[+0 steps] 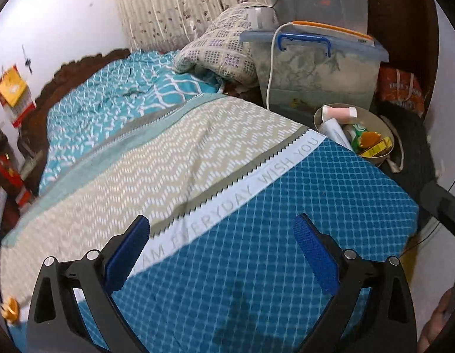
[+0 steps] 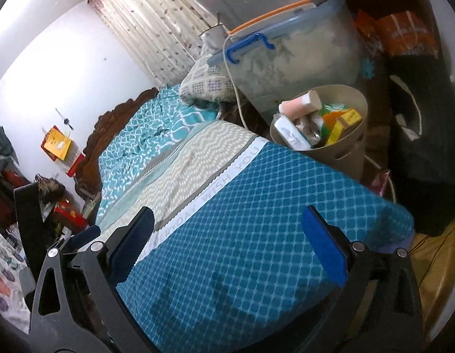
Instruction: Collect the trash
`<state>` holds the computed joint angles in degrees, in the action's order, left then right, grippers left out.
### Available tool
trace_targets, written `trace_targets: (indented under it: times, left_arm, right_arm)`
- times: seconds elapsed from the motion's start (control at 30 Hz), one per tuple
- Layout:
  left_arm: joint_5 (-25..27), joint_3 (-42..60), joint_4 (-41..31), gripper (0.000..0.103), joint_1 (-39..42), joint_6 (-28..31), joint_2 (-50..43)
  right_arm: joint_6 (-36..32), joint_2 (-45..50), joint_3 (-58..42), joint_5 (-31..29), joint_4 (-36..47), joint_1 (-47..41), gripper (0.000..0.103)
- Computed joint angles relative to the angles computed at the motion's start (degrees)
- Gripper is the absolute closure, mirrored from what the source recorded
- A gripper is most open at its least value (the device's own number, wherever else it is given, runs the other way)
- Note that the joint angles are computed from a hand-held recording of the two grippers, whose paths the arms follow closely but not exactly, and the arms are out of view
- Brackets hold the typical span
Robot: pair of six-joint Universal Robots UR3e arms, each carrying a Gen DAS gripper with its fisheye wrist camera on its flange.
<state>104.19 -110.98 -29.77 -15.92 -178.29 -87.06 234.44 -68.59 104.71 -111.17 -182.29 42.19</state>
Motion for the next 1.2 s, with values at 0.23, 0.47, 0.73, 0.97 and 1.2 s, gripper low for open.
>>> trace_targets:
  times: [0.23, 0.47, 0.73, 0.97, 1.2]
  left_arm:
    - [-13.63, -7.69, -3.32, 0.009, 11.15, -0.62, 12.83]
    - [-14.34, -9.14, -2.92, 0.009, 11.71, -1.53, 17.02]
    - [-11.41, -7.48, -4.85, 0.009, 8.15, -2.41, 16.16]
    - [-9.02, -7.29, -5.29, 0.009, 4.62, -2.04, 16.53]
    - [-7.0, -7.31, -5.36, 0.009, 2.97, -2.09, 16.54]
  right_arm:
    - [0.48, 1.05, -8.08, -7.72, 11.52, 5.43, 0.004]
    - [0.83, 0.03, -8.32, -6.57, 11.91, 5.92, 0.004]
    - [2.52, -2.83, -5.32, -8.06, 10.59, 7.42, 0.004]
    - [4.48, -5.05, -2.35, -8.7, 9.97, 7.74, 0.004]
    - [5.38, -5.71, -0.57, -8.82, 8.46, 7.74, 0.004]
